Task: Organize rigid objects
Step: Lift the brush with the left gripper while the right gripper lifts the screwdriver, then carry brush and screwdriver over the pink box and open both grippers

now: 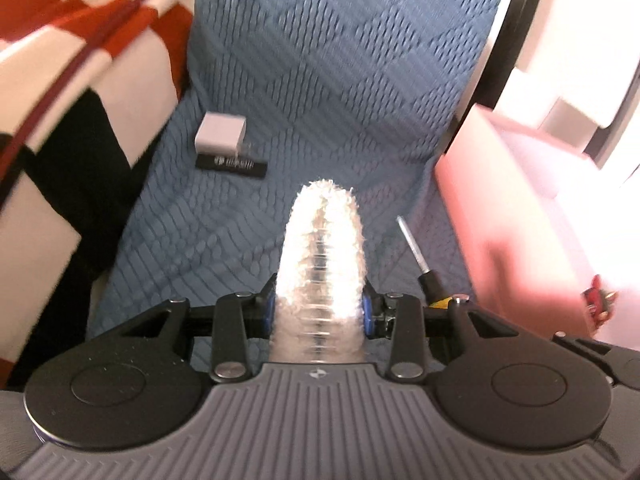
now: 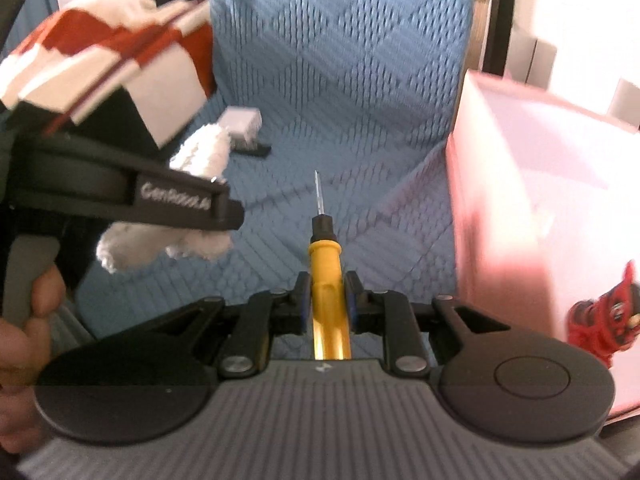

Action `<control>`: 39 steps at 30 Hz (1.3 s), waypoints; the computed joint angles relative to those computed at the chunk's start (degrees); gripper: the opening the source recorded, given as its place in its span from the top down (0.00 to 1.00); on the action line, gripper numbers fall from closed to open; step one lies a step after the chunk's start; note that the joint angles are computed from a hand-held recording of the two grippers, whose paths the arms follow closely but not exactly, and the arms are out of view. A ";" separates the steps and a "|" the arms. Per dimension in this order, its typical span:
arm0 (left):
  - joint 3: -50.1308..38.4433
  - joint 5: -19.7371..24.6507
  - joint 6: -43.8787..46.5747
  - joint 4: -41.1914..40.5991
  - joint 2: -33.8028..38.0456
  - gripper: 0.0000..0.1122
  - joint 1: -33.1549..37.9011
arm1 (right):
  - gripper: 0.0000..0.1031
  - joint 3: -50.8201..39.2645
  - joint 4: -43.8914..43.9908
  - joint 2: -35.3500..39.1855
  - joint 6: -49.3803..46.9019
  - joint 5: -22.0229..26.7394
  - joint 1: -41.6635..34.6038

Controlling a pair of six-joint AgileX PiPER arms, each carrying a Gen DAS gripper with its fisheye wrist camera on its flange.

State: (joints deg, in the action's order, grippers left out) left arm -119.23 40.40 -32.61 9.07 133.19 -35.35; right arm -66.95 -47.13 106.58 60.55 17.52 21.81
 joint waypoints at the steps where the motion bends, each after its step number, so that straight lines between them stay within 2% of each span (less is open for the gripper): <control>1: 1.07 -0.59 0.16 -0.06 -1.15 0.62 -0.05 | 0.80 0.80 -0.73 -1.47 0.90 -0.08 0.01; 9: 11.73 -5.38 -2.22 0.99 -11.87 0.62 -0.74 | 0.80 4.66 -1.79 -11.21 1.74 1.81 0.66; 17: 21.48 -8.17 -3.01 1.73 -21.24 0.62 -1.40 | 0.80 7.43 0.44 -19.40 1.32 4.45 2.59; 21: 23.79 -8.80 -4.46 3.40 -24.19 0.62 -2.24 | 0.80 8.38 -2.69 -21.83 4.05 6.59 4.63; 32: 21.89 -7.97 -5.49 4.47 -24.46 0.62 -5.50 | 0.80 11.03 -4.48 -26.88 6.99 9.00 3.84; 39: 17.46 -7.57 -4.27 1.87 -21.22 0.62 -8.30 | 0.80 13.57 -1.62 -30.25 3.23 8.77 0.80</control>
State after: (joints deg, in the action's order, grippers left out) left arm -101.77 32.83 -36.88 10.94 111.97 -43.66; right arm -53.39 -48.75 76.33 63.78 26.30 22.61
